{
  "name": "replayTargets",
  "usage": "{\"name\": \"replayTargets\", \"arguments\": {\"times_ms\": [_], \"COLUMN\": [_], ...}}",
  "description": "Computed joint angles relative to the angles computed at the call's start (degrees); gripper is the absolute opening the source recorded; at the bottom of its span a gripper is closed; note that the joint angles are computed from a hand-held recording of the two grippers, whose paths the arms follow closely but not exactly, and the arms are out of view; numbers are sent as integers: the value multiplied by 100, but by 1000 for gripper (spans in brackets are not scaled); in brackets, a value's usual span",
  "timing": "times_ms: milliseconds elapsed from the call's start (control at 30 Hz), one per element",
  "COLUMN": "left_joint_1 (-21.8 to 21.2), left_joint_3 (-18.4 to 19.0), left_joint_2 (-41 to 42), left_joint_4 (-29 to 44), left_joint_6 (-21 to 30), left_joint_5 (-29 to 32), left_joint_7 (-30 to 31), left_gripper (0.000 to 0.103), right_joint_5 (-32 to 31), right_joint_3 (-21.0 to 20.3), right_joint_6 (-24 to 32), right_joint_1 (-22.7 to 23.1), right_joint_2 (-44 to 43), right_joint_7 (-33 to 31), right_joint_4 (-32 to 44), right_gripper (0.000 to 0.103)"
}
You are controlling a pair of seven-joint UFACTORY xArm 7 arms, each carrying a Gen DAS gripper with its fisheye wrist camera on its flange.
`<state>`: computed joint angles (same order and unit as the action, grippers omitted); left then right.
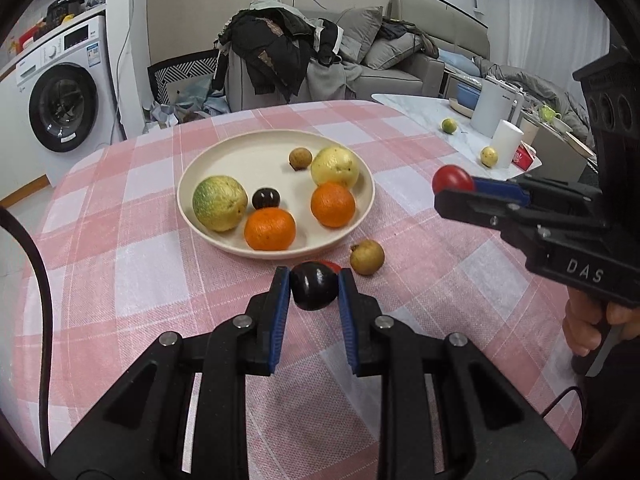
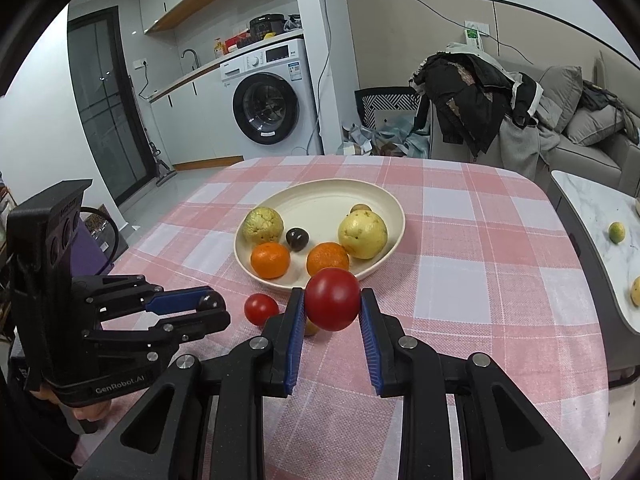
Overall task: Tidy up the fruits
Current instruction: 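Carry the red tomato and dark plum onto the cream plate and release both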
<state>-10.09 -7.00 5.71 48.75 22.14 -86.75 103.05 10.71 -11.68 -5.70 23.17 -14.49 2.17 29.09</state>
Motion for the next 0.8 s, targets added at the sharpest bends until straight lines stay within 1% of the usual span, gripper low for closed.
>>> {"name": "replayTargets", "arguments": {"times_ms": [67, 100, 167, 267, 367, 433, 533, 600, 667, 800], "left_joint_1": [14, 14, 25, 57, 87, 109, 138, 171, 206, 250], "left_joint_3": [12, 9, 4, -12, -44, -73, -151, -202, -247, -369], "left_joint_2": [21, 43, 92, 201, 339, 432, 591, 695, 810, 1134], "left_joint_4": [93, 143, 255, 455, 676, 813, 1015, 1146, 1274, 1574], "left_joint_6": [41, 21, 2, 15, -31, -52, -138, -178, -206, -362], "left_joint_5": [69, 103, 162, 249, 375, 519, 677, 746, 856, 1176], "left_joint_7": [-70, -126, -237, -402, -563, -725, -846, -914, -1044, -1284], "left_gripper": [21, 21, 21, 21, 21, 21, 21, 21, 21, 21], "right_joint_5": [-27, -54, -85, -144, -27, 21, 45, 253, 629, 1119], "right_joint_3": [152, 292, 220, 395, 287, 341, 546, 487, 386, 475], "right_joint_6": [-27, -41, 27, 157, 190, 232, 305, 351, 405, 461], "right_joint_1": [-137, -269, -188, -376, -247, -296, -510, -433, -291, -335], "right_joint_2": [30, 50, 65, 166, 260, 362, 556, 689, 823, 1091], "right_joint_7": [58, 115, 112, 91, -86, -165, -234, -431, -774, -1225], "right_joint_4": [18, 30, 93, 296, 477, 629, 867, 1028, 1201, 1495], "right_gripper": [27, 27, 27, 28, 27, 28, 27, 28, 27, 28]}}
